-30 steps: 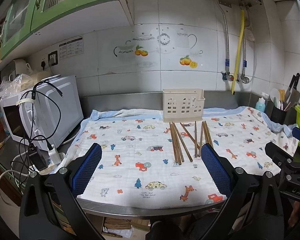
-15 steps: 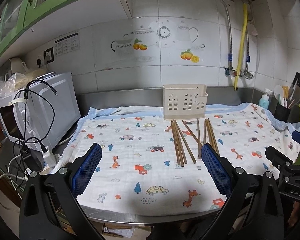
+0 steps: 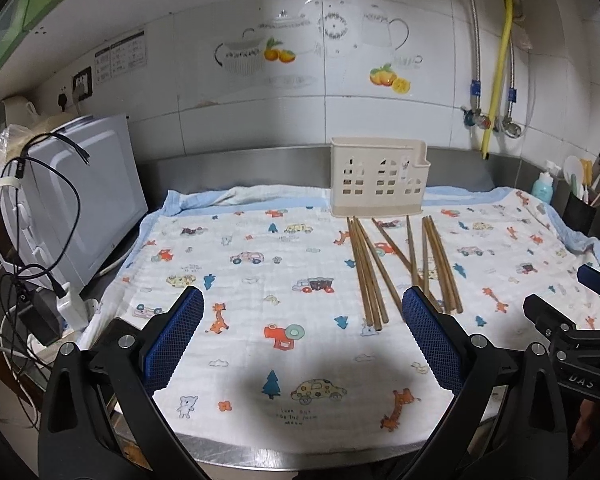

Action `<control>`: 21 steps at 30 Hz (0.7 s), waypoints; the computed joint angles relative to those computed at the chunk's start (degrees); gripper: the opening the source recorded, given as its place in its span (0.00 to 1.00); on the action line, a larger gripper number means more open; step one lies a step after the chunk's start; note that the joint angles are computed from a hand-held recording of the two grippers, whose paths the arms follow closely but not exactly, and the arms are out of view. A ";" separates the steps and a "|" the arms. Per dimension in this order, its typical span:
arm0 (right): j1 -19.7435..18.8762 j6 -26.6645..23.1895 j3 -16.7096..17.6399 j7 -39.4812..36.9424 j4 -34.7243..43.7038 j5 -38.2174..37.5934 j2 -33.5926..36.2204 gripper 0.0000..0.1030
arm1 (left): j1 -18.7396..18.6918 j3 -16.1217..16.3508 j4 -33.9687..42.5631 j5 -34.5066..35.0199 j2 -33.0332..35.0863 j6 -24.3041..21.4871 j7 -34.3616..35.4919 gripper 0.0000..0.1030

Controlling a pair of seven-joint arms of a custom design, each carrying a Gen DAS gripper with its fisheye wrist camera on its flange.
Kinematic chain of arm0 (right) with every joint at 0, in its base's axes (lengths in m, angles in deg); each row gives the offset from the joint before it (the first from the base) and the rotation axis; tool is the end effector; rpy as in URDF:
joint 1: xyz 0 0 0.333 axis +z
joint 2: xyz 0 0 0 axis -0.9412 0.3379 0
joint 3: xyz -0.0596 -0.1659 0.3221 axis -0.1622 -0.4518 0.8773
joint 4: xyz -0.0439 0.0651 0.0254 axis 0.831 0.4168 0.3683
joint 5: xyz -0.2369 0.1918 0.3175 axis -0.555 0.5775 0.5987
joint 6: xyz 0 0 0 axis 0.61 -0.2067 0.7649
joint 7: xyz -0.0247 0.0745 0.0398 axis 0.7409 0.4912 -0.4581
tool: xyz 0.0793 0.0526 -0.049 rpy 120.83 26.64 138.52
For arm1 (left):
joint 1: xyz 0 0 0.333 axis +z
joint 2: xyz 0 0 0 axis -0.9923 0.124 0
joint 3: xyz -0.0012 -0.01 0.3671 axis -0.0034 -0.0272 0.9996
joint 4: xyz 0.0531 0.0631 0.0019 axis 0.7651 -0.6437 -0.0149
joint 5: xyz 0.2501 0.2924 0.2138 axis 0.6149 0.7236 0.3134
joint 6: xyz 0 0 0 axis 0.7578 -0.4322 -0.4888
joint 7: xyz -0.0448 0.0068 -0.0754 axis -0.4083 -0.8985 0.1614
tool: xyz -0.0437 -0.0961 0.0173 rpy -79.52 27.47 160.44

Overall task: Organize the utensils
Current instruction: 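Move both tools forward and down toward the loose wooden chopsticks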

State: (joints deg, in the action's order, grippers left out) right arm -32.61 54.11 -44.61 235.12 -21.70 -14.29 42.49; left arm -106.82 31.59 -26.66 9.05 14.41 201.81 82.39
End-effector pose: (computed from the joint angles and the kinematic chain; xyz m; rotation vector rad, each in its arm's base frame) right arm 0.5632 0.4608 0.5828 -1.4358 1.9229 -1.0508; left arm 0.6374 -0.3471 0.5861 -1.3167 1.8868 -1.0608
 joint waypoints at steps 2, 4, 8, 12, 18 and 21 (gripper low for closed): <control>-0.44 0.70 -0.19 -0.25 0.27 0.57 0.60 0.94 | 0.43 -0.51 1.08 -1.48 1.18 -0.62 1.34 0.95; -0.90 1.30 -0.46 -0.64 0.72 1.54 1.35 0.94 | 0.64 -0.86 2.07 -3.17 2.25 -1.23 3.20 0.95; -1.71 2.71 -1.13 -2.11 1.71 3.82 3.08 0.94 | 0.48 -0.99 4.25 -6.67 4.59 -2.31 6.57 0.95; -2.29 4.02 -1.93 -3.57 2.49 6.04 4.57 0.94 | -0.01 -0.83 6.64 -10.00 7.08 -3.77 9.74 0.95; -2.72 4.93 -2.96 -5.30 3.59 8.64 6.23 0.93 | -1.07 0.11 9.38 -13.39 9.96 -5.14 12.92 0.94; -2.81 4.80 -3.40 -6.25 4.14 9.59 6.88 0.93 | -1.24 0.10 10.84 -15.06 11.43 -5.84 14.84 0.94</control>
State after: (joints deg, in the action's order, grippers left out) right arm -35.42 58.91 -48.01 228.87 -17.56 -4.70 49.38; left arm -108.06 31.69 -15.81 -6.00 25.84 195.97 97.22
